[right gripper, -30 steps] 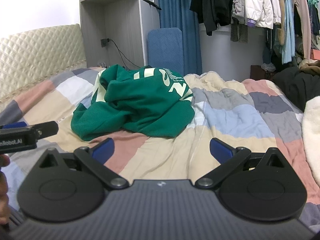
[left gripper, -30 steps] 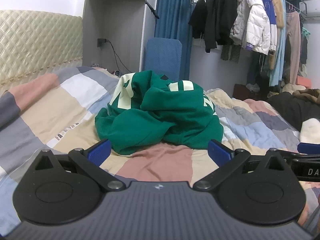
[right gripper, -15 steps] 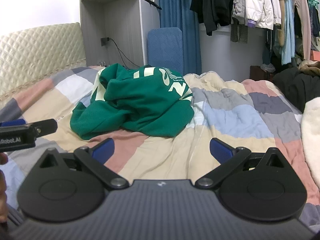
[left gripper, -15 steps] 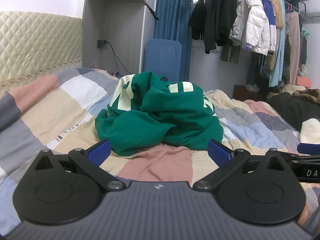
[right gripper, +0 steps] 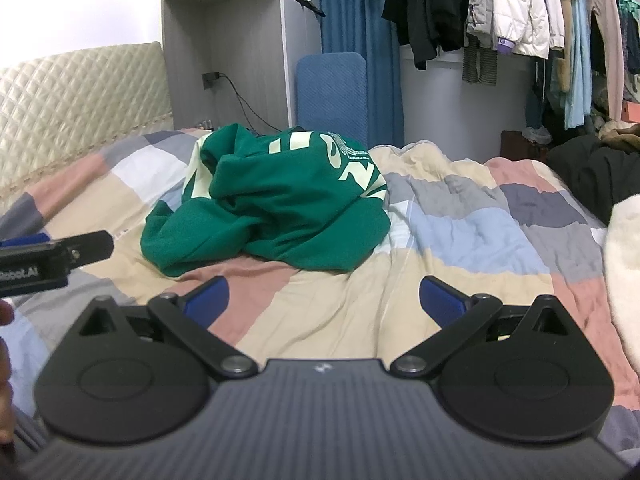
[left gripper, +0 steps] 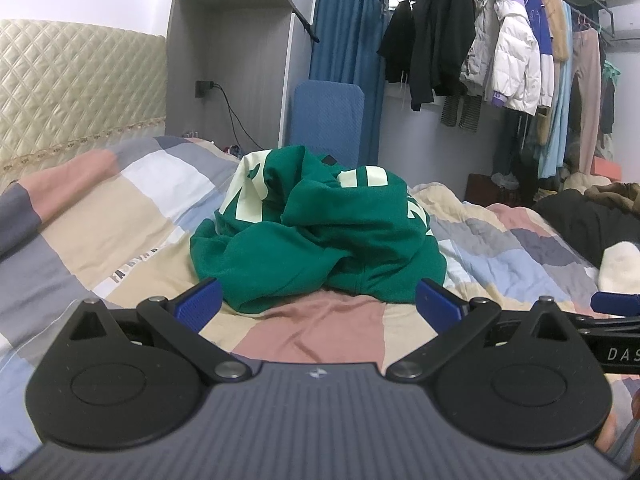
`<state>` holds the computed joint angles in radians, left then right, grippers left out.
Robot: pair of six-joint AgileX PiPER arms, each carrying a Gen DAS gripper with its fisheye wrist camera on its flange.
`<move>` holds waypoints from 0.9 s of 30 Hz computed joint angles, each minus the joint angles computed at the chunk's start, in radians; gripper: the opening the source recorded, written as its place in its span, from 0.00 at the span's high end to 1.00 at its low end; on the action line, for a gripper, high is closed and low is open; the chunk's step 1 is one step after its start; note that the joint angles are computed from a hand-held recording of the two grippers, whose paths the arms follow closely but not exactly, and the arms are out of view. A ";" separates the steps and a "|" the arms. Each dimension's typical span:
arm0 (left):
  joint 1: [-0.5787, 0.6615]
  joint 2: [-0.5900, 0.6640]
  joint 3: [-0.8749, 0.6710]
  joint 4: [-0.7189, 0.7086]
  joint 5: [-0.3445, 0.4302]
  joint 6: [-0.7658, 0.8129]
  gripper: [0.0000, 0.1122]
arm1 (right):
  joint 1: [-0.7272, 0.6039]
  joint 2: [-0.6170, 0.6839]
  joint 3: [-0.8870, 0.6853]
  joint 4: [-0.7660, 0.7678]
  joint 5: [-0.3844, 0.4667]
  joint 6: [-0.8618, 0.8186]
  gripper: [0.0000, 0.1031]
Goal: Fold large clothes
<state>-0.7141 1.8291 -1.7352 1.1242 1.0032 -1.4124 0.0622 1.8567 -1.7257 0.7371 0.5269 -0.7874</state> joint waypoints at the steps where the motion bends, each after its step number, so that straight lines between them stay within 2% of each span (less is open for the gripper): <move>1: -0.001 0.002 -0.001 0.001 0.002 0.002 0.08 | 0.000 0.000 0.000 -0.001 0.001 0.002 0.00; 21: 0.009 0.021 0.004 -0.007 -0.041 -0.003 0.08 | -0.001 0.023 -0.039 -0.031 0.031 0.052 0.00; 23: 0.028 0.020 0.008 -0.017 -0.070 0.000 0.08 | -0.002 0.055 -0.107 -0.056 0.084 0.102 0.00; 25: 0.053 0.032 -0.008 -0.034 -0.093 0.020 0.08 | -0.020 0.117 -0.234 -0.019 0.195 0.142 0.00; 27: 0.087 0.045 -0.026 -0.054 -0.127 0.035 0.08 | -0.019 0.176 -0.363 -0.049 0.264 0.219 0.00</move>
<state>-0.6273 1.8738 -1.7608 1.0703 0.8758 -1.3773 0.0430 2.0327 -2.0887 0.6882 0.7911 -0.5684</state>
